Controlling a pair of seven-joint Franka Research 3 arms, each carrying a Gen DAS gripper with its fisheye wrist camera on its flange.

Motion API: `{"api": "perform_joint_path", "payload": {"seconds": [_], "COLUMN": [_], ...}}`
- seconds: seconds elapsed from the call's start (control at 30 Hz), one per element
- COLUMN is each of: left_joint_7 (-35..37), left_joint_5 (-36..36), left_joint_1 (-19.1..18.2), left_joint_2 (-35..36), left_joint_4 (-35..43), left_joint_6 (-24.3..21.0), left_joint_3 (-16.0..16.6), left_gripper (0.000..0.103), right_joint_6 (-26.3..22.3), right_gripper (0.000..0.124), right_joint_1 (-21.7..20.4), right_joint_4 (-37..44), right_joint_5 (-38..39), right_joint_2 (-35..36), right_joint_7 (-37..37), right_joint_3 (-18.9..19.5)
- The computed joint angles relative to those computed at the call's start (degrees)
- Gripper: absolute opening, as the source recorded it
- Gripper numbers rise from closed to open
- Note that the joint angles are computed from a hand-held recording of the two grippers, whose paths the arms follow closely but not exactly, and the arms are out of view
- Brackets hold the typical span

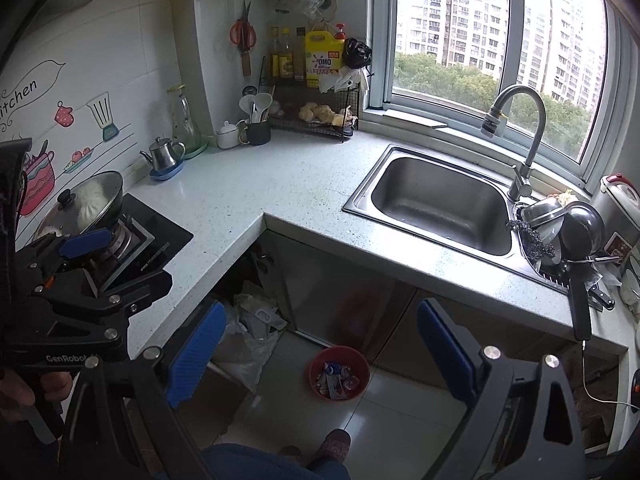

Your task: Collect trash

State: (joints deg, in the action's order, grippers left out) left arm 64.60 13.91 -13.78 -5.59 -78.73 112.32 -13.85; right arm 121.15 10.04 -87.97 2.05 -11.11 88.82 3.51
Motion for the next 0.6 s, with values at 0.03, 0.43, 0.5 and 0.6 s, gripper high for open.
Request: {"api": "perform_joint_path", "payload": {"seconds": [0.03,0.43,0.5,0.6], "left_joint_7": [0.08,0.36,0.44,0.61], "left_joint_5": [-0.29,-1.13,-1.3,-1.59], "left_joint_1": [0.0,0.11,0.12,0.12], "left_joint_2": [-0.11,-0.4,-0.43,-0.33], "left_joint_4": [-0.16,-0.69,-0.74,-0.64], "left_joint_6": [0.1,0.13,0.17,0.06], "left_joint_3": [0.07,0.19,0.22,0.23], "left_gripper": [0.103,0.103,0.103,0.103], "right_joint_6": [-0.04,-0.08,-0.21,-0.32], "right_gripper": [0.096,0.096,0.096,0.096], "right_joint_1": [0.01,0.13,0.14,0.16], "right_joint_4": [-0.11,-0.67,-0.61,-0.68], "right_joint_5": [-0.03,-0.17,-0.07,-0.09], "right_joint_2": [-0.04,-0.4,-0.3,-0.27], "right_joint_7": [0.16,0.93,0.88,0.96], "right_joint_3": [0.05,0.22,0.18,0.19]}}
